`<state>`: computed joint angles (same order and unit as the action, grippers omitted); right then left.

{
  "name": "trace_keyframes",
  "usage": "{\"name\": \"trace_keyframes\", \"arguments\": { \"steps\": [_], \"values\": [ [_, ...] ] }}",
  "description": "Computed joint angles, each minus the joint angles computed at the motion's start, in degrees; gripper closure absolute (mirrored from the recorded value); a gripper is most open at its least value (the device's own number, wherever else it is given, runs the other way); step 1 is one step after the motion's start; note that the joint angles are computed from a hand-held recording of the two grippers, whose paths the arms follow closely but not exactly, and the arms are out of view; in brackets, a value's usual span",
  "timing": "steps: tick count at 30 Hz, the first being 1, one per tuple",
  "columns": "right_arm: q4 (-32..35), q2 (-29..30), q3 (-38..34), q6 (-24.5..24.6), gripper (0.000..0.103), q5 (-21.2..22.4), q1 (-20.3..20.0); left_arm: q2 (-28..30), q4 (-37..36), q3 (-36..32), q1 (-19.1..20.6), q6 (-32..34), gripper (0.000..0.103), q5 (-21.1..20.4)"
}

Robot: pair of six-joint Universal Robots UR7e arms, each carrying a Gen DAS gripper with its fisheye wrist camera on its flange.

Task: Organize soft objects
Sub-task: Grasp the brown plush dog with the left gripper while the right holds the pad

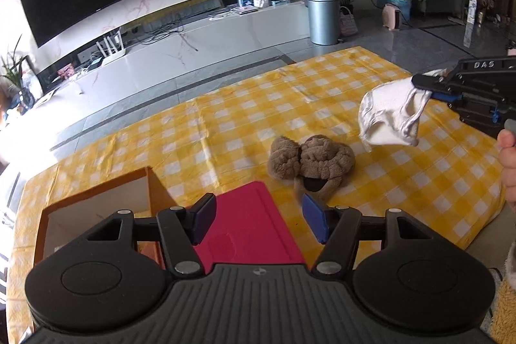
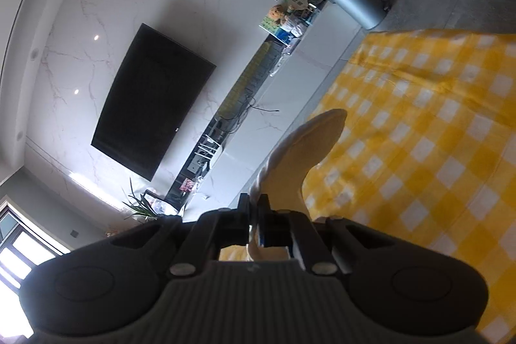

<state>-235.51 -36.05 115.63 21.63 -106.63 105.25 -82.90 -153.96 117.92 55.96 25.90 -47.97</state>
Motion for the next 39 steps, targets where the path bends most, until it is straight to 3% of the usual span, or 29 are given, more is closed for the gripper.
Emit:
{"name": "trace_keyframes", "arguments": {
  "steps": [5,8,11,14,16,18,20,24,27,31,33,36,39],
  "values": [
    [3.56,-0.4,-0.83,-0.47,0.101,0.53,-1.43,5.69,11.66,-8.29,1.0,9.98,0.027,-2.61],
    [3.58,-0.08,-1.26,0.13,0.101,2.35,-2.33,9.25,10.84,-11.2,1.91,19.37,0.017,-3.25],
    [4.84,-0.01,-1.84,-0.09,0.101,2.95,-2.61,14.38,11.38,-13.5,2.18,28.12,0.014,2.32],
    [6.8,-0.07,-2.26,-0.73,0.101,2.13,-2.14,18.86,9.36,-15.11,2.95,34.09,0.014,5.07],
    [7.33,-0.04,-2.24,-0.77,0.101,1.46,-2.14,21.12,8.29,-16.08,3.59,38.89,0.014,4.87],
    [8.56,-0.23,-2.22,0.44,0.101,-1.29,-1.7,22.9,1.61,-15.27,4.1,49.05,0.014,3.97],
    [10.04,-0.37,-2.41,0.46,0.101,-3.27,-1.38,24.23,1.09,-15.91,4.87,56.93,0.014,2.37],
    [11.06,-0.58,-2.36,0.6,0.101,-1.61,-2.13,28.91,9.64,-21.05,5.86,56.65,0.014,6.24],
    [11.98,-0.52,-2.7,0.3,0.101,-1.7,-2.11,32.15,8.65,-23.04,6.53,58.68,0.014,7.4],
    [13.81,-0.74,-2.88,0.18,0.101,-3.06,-2.03,34.67,4.73,-23.5,7.44,71.39,0.012,6.74],
    [14.55,-0.82,-3.0,0.0,0.101,-3.74,-2.08,35.67,5.16,-23.97,7.77,74.79,0.012,6.99],
    [14.95,-0.81,-3.02,0.63,0.101,-3.81,-2.43,37.37,7.5,-25.87,8.17,75.45,0.004,7.43],
    [16.19,-0.66,-3.54,0.15,0.101,-4.52,-2.24,39.22,17.2,-31.03,8.44,71.67,0.002,7.87]
  ]
}}
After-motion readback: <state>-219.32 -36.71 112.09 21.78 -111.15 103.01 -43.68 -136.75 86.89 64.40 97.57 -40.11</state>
